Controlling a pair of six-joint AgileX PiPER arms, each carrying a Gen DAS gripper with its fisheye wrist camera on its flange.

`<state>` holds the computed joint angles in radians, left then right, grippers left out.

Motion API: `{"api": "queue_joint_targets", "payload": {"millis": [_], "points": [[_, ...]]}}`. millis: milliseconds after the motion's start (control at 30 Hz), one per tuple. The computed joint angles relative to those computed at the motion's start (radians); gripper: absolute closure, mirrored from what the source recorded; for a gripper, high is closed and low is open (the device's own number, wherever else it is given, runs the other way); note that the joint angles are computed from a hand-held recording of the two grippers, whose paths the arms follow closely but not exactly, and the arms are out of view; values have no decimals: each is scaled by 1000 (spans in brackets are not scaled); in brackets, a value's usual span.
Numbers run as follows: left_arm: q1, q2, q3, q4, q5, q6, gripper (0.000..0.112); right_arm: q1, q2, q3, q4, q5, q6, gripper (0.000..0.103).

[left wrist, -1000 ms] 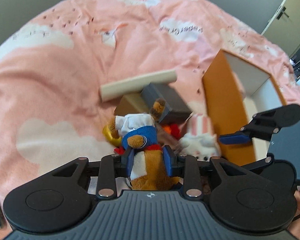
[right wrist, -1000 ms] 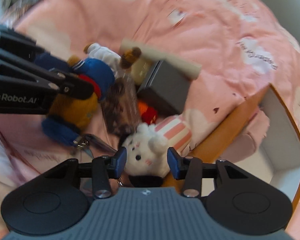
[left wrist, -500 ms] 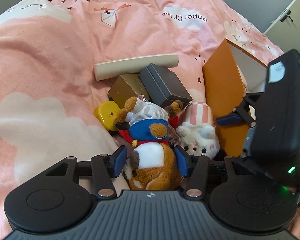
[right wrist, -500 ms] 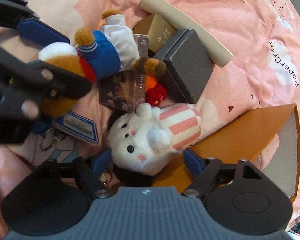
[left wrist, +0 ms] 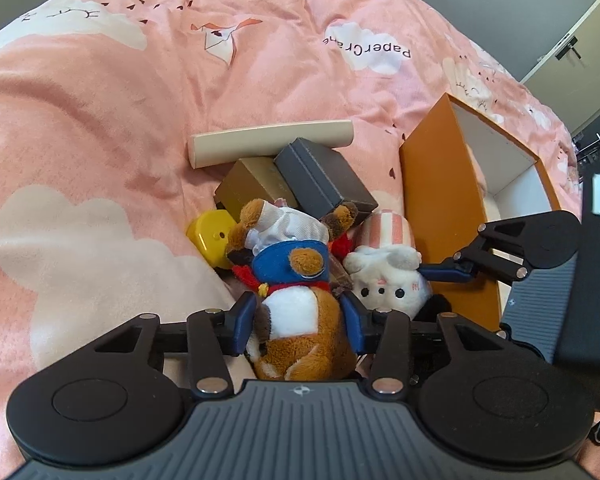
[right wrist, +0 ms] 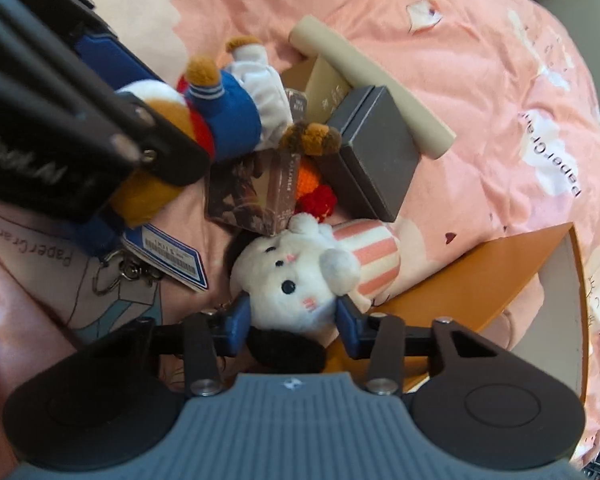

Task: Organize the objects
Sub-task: 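Grasp the white cat plush with the right tool while the left tool holds the bear, then carry both plushes over the orange box and lower them inside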

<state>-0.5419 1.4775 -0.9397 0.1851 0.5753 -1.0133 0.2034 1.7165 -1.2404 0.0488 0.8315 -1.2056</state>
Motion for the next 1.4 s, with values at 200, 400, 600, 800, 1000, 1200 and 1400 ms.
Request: {"api": "queue_joint_targets", "payload": {"millis": [200,400,600,800,1000,1200,1400], "points": [[9,-17,11,-11,-36,28,62,-58,-54,-16,118,41,-111,66],[29,-42,16,-79,-69,97,64,-114,-80,-118,220,167,-203,68],[55,-65,-12,-128,-80,161,65,-143,-142,-129,268,185,-302,68],[37,-49,-163,-101,-19,245,65,-204,-201,-143,307,184,-437,68],[6,85,-468,-208,95,466,65,-310,-179,-207,321,172,-578,68],[1,323,-818,-391,198,670,65,-418,-127,-271,333,165,-745,67],[2,598,-1122,-453,323,707,65,-474,-64,-279,290,103,-814,67]]}}
